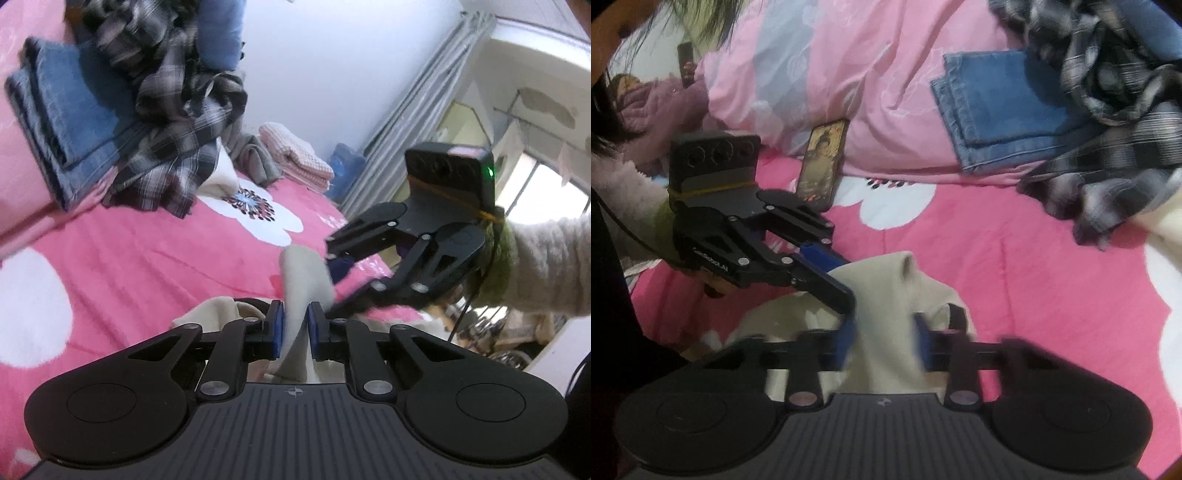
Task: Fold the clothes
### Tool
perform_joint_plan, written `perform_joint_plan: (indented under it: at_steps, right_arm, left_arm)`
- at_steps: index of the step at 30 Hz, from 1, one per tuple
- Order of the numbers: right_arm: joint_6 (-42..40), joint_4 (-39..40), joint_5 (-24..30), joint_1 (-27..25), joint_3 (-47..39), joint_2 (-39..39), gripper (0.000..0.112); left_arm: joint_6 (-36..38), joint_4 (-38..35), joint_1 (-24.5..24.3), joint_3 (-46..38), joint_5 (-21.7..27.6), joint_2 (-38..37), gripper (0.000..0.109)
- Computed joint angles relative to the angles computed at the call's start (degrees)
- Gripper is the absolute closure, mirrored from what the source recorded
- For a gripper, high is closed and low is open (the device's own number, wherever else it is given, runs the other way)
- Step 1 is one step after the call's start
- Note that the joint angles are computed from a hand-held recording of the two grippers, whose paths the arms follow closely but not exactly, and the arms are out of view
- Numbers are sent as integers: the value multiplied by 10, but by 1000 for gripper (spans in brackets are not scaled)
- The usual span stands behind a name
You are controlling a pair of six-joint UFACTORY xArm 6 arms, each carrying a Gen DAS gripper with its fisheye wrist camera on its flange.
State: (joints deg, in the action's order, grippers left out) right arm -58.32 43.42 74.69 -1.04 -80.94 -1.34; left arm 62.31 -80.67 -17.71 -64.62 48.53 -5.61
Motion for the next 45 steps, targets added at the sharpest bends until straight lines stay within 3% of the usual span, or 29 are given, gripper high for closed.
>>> perform_joint_plan:
  at_steps: [3,6,11,17,23,25,27,29,33,40,45]
  right_arm:
    - [2,15,-4,-8,21,-22,101]
    - [-1,23,-12,-9,47,-49,103]
    - [-2,33,-13,-9,74,-83,109]
    - [16,8,-25,-4,84,-92,108]
    - [59,13,-94,0,97,-85,106]
    - [74,13,-118,5,100,-79,100]
    - [88,14,-136,11,97,-66,88]
    - [102,11,-160,19,94,-53,68]
    - [138,29,-170,21,65,0,68]
    - [156,76,-110,9,26,65,71]
    - [123,109,-105,0,47,47,86]
  left_arm:
    - [-19,0,6,0,0,-2,94]
    - [-71,10,14,-3,-20,3,83]
    - [-180,166,-12,-26,-91,29,83]
    - [-205,118,7,-40,-64,49,83]
    - [-265,154,3,-43,-82,56,80]
    - [-278,166,2,-46,-85,61,80]
    - [-278,169,0,-46,-87,63,80]
    - [-271,168,-3,-45,-90,64,80]
    - [-249,176,-8,-48,-96,68,80]
    - [-192,141,2,-45,-72,62,80]
    - [-170,118,4,-43,-64,61,80]
